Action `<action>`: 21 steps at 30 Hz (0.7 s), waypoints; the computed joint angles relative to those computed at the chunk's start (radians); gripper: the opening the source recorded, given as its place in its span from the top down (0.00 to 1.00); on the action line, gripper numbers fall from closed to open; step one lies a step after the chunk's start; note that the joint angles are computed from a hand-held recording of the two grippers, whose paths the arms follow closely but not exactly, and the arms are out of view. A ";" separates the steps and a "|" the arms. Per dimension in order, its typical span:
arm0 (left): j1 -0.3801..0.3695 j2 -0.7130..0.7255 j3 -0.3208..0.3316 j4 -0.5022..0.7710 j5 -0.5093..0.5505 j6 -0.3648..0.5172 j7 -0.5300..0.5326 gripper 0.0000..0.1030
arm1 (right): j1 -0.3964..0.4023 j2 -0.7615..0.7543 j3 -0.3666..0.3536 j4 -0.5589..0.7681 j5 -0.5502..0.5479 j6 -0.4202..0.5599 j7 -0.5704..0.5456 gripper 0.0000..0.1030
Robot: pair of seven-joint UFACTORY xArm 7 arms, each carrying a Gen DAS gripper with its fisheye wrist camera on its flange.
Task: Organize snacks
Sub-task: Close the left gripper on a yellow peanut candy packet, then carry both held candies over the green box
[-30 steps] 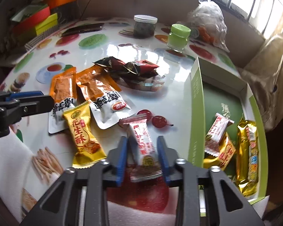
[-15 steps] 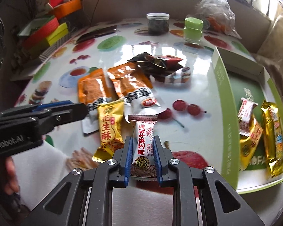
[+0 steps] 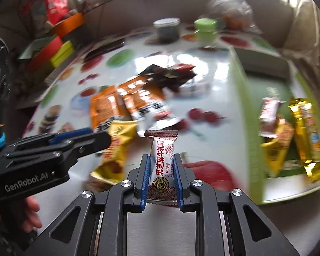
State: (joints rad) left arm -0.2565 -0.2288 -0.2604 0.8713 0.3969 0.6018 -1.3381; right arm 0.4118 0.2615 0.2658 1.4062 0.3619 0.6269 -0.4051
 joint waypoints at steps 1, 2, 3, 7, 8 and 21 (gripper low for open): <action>-0.002 0.009 -0.001 0.007 -0.003 0.002 0.005 0.63 | -0.003 -0.003 -0.003 -0.003 0.002 -0.003 0.003 0.80; -0.005 0.017 -0.001 0.013 -0.005 0.000 0.009 0.63 | -0.006 -0.006 -0.006 -0.007 0.003 -0.007 0.009 0.80; -0.009 0.029 0.001 0.020 -0.009 -0.002 0.017 0.63 | -0.008 -0.009 -0.009 -0.012 0.001 -0.010 0.012 0.80; -0.023 0.058 0.002 0.047 0.001 0.022 0.022 0.63 | -0.017 -0.014 -0.011 -0.024 0.007 -0.019 0.013 0.80; -0.027 0.063 0.004 0.050 0.001 0.025 0.024 0.63 | -0.019 -0.015 -0.010 -0.026 0.010 -0.020 0.010 0.80; -0.067 0.119 0.019 0.113 0.060 0.108 0.012 0.63 | -0.027 -0.023 -0.009 -0.043 0.027 -0.041 0.008 0.80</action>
